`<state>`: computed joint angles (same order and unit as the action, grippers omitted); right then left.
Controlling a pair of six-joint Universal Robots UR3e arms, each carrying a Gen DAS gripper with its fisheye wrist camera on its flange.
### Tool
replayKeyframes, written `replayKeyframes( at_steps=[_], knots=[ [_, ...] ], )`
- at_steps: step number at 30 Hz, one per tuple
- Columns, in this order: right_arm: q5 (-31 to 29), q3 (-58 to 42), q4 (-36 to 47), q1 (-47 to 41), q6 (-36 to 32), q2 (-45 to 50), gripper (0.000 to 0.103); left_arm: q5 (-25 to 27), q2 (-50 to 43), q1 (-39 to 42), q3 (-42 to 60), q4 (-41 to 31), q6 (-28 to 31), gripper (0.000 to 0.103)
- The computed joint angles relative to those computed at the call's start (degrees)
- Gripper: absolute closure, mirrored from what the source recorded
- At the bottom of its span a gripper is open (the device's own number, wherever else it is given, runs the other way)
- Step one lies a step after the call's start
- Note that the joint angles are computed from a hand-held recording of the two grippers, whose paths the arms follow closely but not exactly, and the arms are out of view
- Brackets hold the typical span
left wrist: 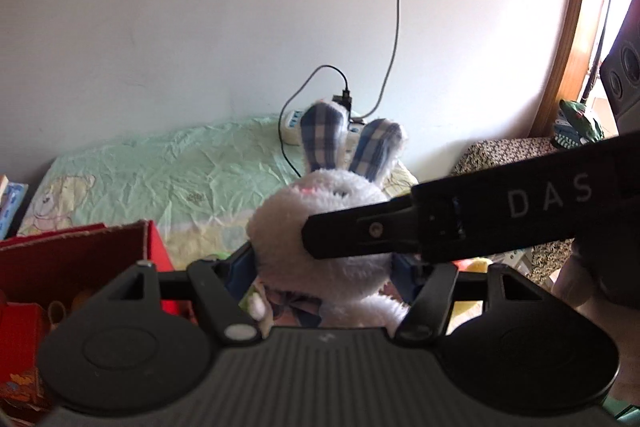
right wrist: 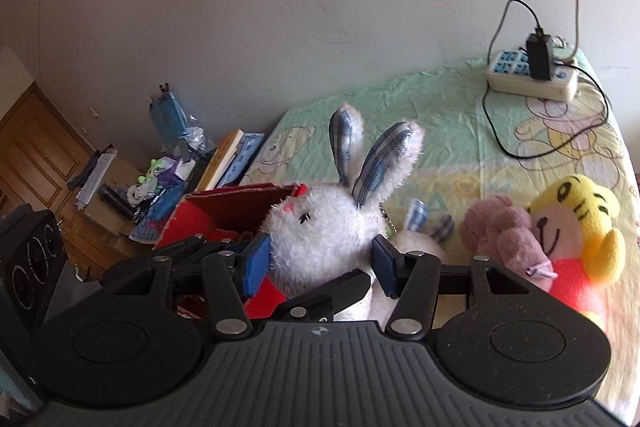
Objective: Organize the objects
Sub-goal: 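Lift the white bunny with the right tool and carry it over the red box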
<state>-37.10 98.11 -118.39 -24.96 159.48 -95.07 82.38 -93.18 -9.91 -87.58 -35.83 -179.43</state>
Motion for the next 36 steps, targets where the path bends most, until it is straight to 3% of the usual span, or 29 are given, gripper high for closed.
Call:
replayKeyframes(
  at_steps=[8, 17, 24, 29, 36],
  knots=[
    [1.3, -8.3, -13.4, 11.0, 10.5, 9.1, 0.046, -1.7, 8.7, 9.9, -3.2, -0.3, 2.8, 0.037],
    [-3.9, -25.5, -21.0, 28.6, 24.2, 28.2, 0.046, -17.3, 21.2, 36.8, -12.5, -10.0, 15.5, 0.037],
    [-6.8, -40.4, -18.3, 37.3, 32.5, 41.6, 0.046, -24.7, 23.3, 52.7, -17.4, -18.2, 28.6, 0.037],
    [-7.4, -49.5, -12.9, 39.7, 35.5, 48.8, 0.046, -23.9, 21.2, 56.1, -18.5, -20.7, 34.0, 0.037],
    [-8.0, -60.9, -4.8, 41.4, 38.4, 56.1, 0.045, -21.8, 16.3, 57.0, -18.4, -19.7, 37.2, 0.036]
  ],
)
